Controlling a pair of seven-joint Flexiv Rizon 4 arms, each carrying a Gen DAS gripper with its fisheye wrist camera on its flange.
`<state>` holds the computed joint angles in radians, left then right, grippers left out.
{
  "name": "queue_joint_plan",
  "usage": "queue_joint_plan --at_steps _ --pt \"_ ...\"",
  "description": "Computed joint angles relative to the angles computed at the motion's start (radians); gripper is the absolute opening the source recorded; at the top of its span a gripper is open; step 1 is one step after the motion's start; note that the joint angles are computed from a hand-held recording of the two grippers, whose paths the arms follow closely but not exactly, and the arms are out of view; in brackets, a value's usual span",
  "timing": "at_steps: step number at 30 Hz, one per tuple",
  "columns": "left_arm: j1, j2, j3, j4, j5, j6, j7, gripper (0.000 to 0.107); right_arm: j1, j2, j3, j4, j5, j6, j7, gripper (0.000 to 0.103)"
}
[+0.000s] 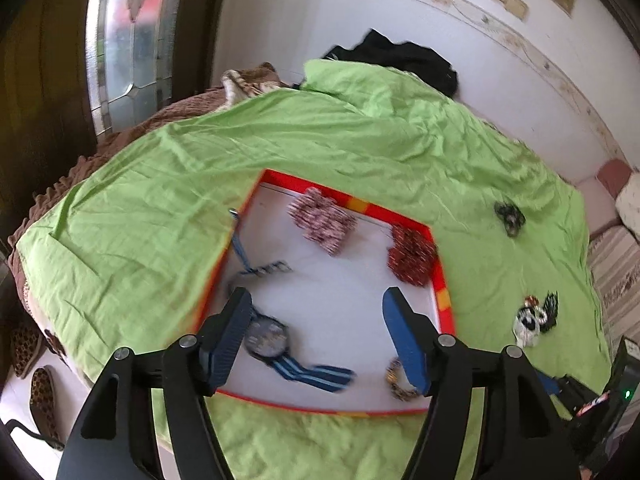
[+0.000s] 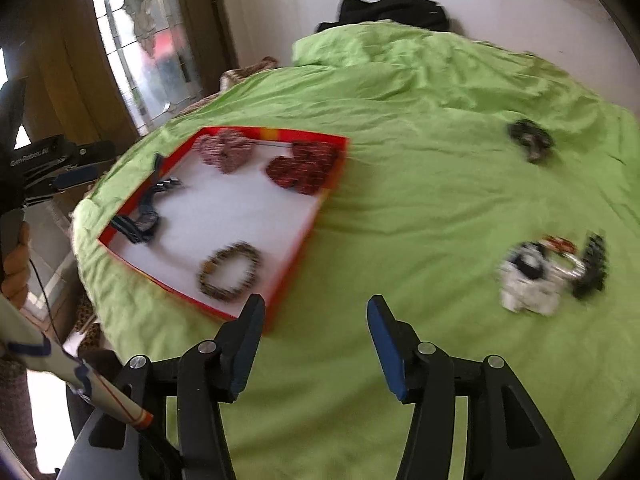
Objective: Organize jewelry
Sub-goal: 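Move both tools back to the remaining pile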
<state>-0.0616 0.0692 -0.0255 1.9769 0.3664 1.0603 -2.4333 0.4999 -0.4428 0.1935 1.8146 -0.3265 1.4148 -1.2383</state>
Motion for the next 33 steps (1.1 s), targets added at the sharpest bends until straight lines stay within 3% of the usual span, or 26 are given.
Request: queue_joint_plan --at_steps 10,19,28,30,33 --pt "-0.100 -0.136 -0.048 -0.166 0.010 -0.077 0.025 0.068 -0.128 0.087 -0.070 0.139 0.062 0.054 0.083 0.058" --pt "-0.218 -0.341 -0.050 -0.351 -0.097 -0.077 0.139 0.068 -0.311 0.100 0.023 0.164 0.222 0.054 0.014 0.058" --pt "-0.316 -0.578 -0.038 -0.585 -0.226 -0.107 0.299 0.067 -0.386 0.080 0.076 0.152 0.322 0.073 -0.070 0.058" --pt "-0.334 -0.627 -0.022 -0.643 -0.238 -0.104 0.327 0.064 -0.404 0.070 0.092 0.141 0.344 0.072 -0.087 0.058" --pt "-0.342 -0.699 -0.012 -0.731 -0.269 -0.123 0.382 0.044 -0.422 0.058 0.107 0.126 0.371 0.071 -0.109 0.058"
